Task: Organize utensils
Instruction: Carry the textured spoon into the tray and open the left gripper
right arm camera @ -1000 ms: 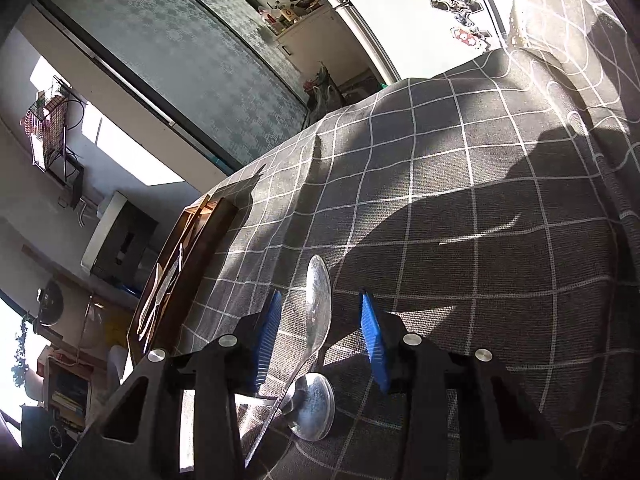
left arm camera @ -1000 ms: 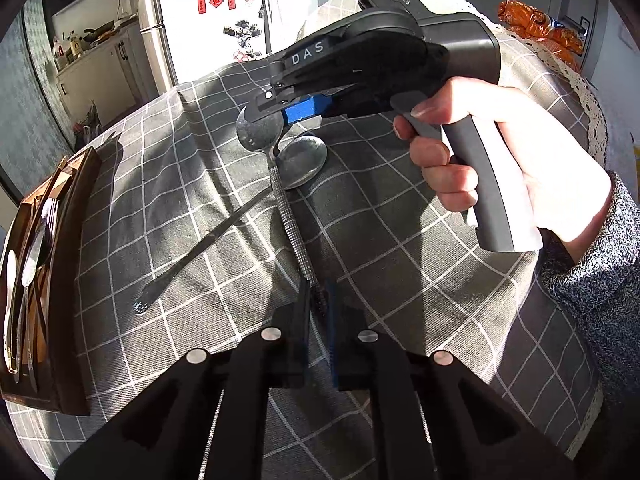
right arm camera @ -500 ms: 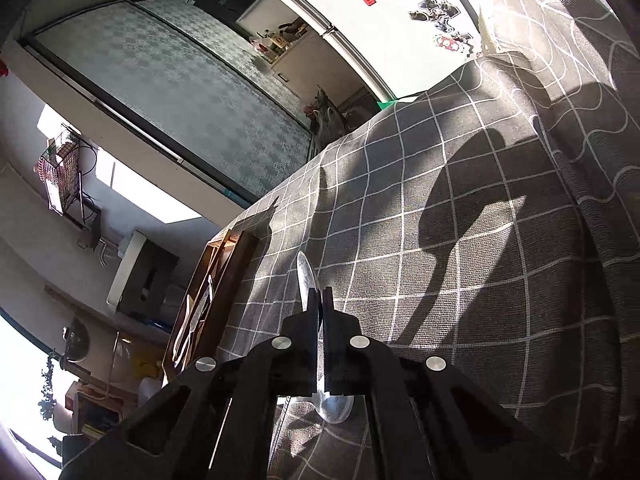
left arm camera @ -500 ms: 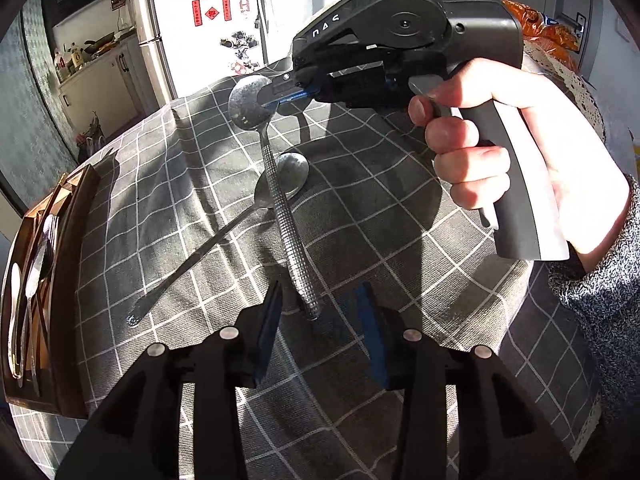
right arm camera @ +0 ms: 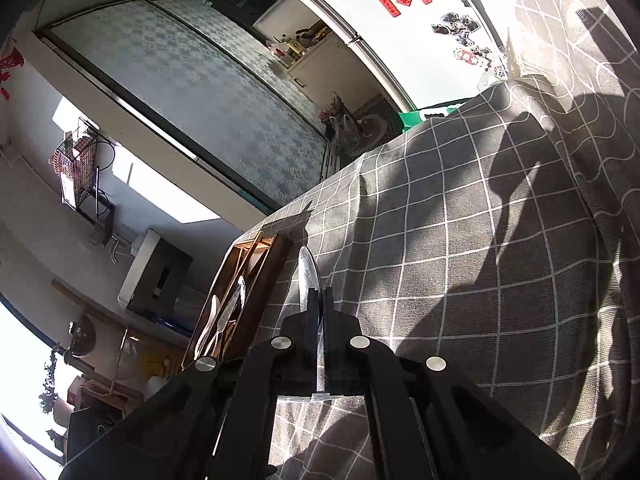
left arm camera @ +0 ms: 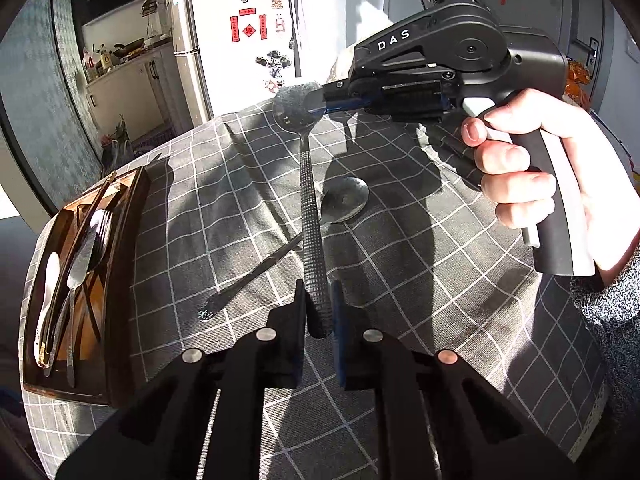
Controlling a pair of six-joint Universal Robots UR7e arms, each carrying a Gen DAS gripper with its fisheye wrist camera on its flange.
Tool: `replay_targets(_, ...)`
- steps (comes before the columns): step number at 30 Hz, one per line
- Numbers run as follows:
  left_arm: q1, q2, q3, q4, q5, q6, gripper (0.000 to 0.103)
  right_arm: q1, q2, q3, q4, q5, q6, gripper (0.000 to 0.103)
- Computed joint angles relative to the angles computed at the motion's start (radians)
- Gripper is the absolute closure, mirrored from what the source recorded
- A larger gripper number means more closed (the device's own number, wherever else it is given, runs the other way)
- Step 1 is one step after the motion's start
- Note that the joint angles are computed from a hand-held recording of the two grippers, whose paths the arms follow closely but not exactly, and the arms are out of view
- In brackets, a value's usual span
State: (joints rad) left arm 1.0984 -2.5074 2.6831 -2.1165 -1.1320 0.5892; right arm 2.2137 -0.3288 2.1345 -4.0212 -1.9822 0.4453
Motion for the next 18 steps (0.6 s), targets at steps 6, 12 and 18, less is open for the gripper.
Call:
replay_targets(6,0.19,0.105,-0.086,-0.178,0.002,0.193,0.091,0.029,0.071,-0.204,0.153,0.043,0.006,0.101)
replay_targets(12,0.455,0.329,-0.238,-0.364,-0.094,0.315,0.091,0.015,0.181,-0.451,0.36,0.107,0.004,0.1)
replay_targets(18,0.563,0.431,-0.311,-0.431,-0.123,0.364,0.091,-0.001,0.261,-0.599,0.473,0.126,0.013,0.1)
